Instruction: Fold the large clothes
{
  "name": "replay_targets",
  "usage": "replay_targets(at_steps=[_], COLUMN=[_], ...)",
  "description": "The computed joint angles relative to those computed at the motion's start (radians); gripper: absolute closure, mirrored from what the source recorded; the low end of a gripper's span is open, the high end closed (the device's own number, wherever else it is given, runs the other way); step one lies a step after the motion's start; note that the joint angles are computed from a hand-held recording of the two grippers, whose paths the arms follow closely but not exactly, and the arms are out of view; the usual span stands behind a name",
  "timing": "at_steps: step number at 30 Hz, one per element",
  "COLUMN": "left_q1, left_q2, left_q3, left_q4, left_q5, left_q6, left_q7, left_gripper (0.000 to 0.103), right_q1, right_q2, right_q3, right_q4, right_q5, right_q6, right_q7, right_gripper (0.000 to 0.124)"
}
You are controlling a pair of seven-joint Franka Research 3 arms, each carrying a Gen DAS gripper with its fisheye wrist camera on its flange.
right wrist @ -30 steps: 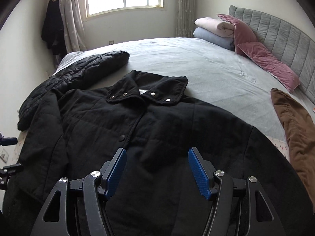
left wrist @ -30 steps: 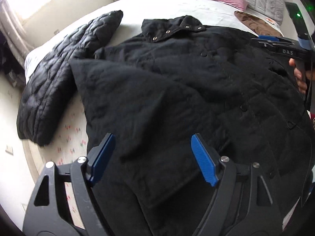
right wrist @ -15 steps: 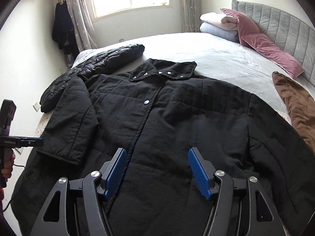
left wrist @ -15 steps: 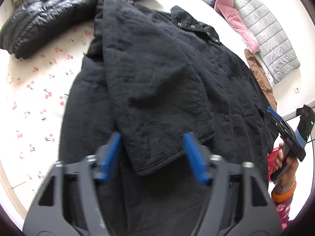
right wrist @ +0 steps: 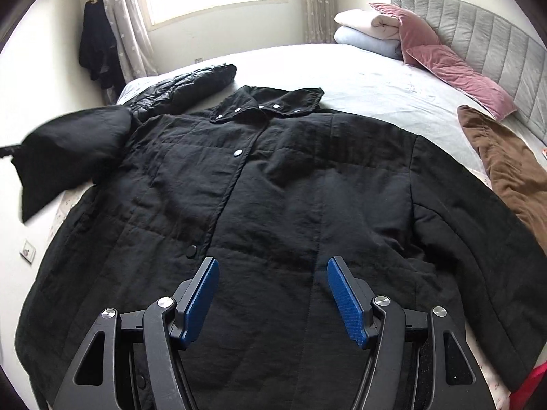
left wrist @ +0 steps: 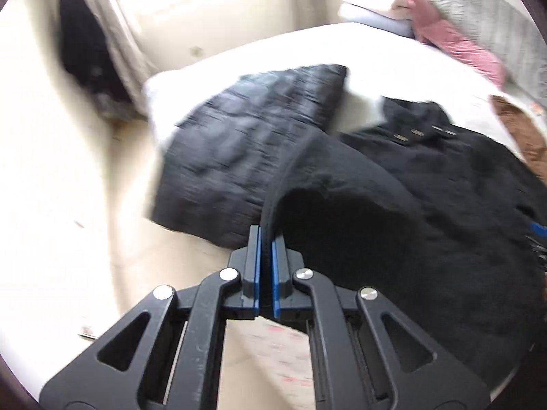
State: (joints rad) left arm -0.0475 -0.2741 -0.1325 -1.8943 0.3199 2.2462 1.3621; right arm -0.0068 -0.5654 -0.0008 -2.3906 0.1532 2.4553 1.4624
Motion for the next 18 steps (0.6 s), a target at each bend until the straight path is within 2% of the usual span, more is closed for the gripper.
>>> replay_targets(at_steps=[6, 9, 13, 15, 16, 18], left_q1=[0.103, 0.106, 0.091, 0.076, 0.070, 0.065], left_q2=[0.101, 0.182, 0.261, 0.293, 0.294, 0.275], left_q3=[-0.026, -0.018, 0.001, 0.011, 0.016, 0.025], left_q4=[0.153, 0.223, 0.244, 0.258, 0.252, 0.216], left_q5=[0.346, 0.433, 0.588, 0.627, 0.636, 0.605], left_q6=[-0.076, -0.129, -0.142, -0.163, -0.166, -0.118], left_q7=[-0.158, -0.200, -0.317, -0.385, -0.414, -0.444], left_gripper=[0.097, 0.097, 0.094, 0.077, 0.072, 0.039], right_q1=[-0.009, -0.015, -0.029, -0.041, -0.047, -0.071], right_q2=[-0.005, -0.013, -0.034, -0.052, -0.061, -0.085], right_q3=[0.005, 0.009, 0.010, 0.006, 0.003, -0.004], right_q4=[-0.012, -0.018, -0.030, -0.040, -0.045, -0.060], right_q5=[-0.015, -0.031, -0.050, -0.061, -0.066, -0.083], right_q6=[-0.007, -0.015, -0.028, -0.043, -0.048, -0.059], right_q7=[0.008, 0.010, 0.020, 0.021, 0.021, 0.023], right_gripper=[0.057, 0.057, 0.057, 0.057, 0.057, 0.057])
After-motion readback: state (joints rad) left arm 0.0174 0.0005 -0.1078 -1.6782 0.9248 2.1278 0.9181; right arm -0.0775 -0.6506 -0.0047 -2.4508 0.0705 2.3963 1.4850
